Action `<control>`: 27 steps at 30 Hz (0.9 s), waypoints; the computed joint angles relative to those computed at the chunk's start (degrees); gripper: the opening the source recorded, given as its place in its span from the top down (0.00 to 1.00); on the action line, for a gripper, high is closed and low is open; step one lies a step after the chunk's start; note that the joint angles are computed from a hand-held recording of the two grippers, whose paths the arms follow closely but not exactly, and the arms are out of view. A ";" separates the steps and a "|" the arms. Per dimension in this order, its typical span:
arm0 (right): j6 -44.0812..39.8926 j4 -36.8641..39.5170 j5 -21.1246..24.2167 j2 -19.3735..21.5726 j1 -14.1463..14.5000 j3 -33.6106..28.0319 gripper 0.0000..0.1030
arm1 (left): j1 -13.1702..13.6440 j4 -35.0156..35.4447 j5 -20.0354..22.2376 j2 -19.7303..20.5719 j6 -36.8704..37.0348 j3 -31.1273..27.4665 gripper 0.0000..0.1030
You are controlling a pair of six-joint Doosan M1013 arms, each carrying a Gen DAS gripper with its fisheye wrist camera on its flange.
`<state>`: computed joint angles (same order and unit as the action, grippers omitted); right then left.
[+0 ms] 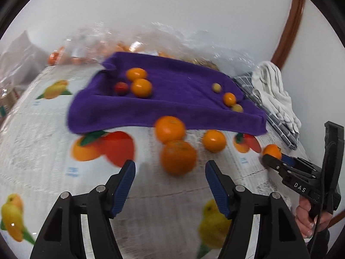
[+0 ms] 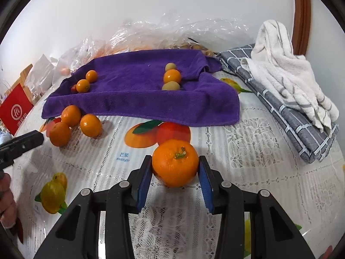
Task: Organize fruits
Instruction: 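Grasp another mandarin orange beside the towel with the left tool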
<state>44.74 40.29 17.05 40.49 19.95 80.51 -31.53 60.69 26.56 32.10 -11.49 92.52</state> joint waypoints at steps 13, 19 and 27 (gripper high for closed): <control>-1.00 1.39 2.52 0.51 -0.18 -0.86 0.60 | -0.15 -7.59 6.68 3.31 7.25 -5.18 0.53; -2.38 2.91 2.44 0.53 -0.37 -0.84 0.60 | 0.34 -0.01 1.00 1.73 -2.14 -1.92 0.62; -5.68 7.82 1.48 0.07 -0.74 0.14 0.60 | -0.30 10.42 1.20 1.00 -12.73 -0.31 0.62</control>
<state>39.07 48.12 18.53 40.56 19.22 80.66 -31.83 71.11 27.76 33.11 -24.22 92.21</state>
